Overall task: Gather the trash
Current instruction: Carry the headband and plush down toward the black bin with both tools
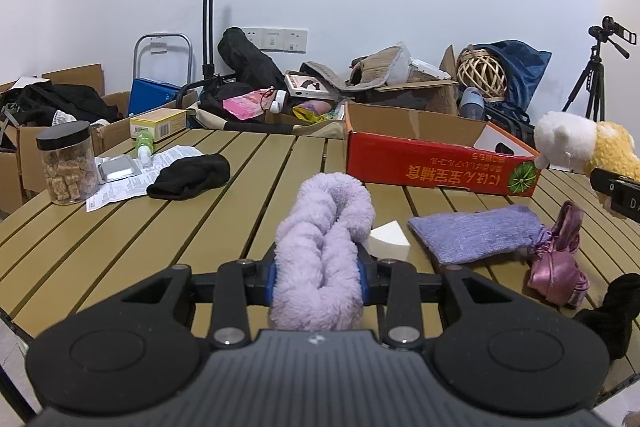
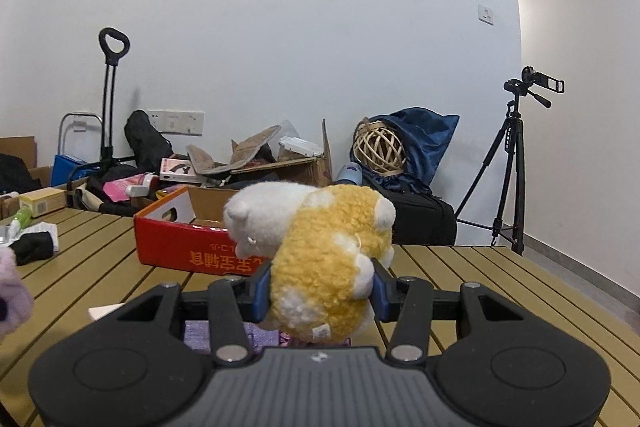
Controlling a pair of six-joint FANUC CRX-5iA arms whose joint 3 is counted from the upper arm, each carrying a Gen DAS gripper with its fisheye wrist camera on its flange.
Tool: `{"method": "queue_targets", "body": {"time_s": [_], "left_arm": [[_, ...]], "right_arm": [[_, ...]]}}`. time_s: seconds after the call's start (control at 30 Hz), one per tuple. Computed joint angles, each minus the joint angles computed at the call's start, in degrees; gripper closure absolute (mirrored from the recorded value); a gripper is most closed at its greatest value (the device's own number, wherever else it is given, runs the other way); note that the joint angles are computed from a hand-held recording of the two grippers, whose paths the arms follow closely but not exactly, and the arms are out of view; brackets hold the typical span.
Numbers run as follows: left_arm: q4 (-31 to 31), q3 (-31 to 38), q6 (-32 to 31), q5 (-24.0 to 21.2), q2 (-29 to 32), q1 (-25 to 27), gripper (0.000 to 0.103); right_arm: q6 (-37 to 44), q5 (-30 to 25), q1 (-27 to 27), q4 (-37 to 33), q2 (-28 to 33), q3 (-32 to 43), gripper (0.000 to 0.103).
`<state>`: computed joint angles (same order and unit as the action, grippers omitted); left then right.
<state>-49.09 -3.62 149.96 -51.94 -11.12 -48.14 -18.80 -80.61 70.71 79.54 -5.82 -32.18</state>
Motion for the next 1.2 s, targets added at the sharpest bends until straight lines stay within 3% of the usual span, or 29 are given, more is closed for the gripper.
{"method": "queue_targets", "body": {"time_s": [0.43,1.2], "left_arm": [[1.52,-2.68,-0.30,0.18,-3.47,-1.91,0.068],[-0.89,-5.50,1.50,-13.09,-9.93,-15.36,0.068]], "right_arm": [[0.60,-4.00,9.05,-1.47,-3.40,-2.61,0.056],[-2.45,-17.56,30.89,-15.38,-4.94,-1.82,0.056]]}}
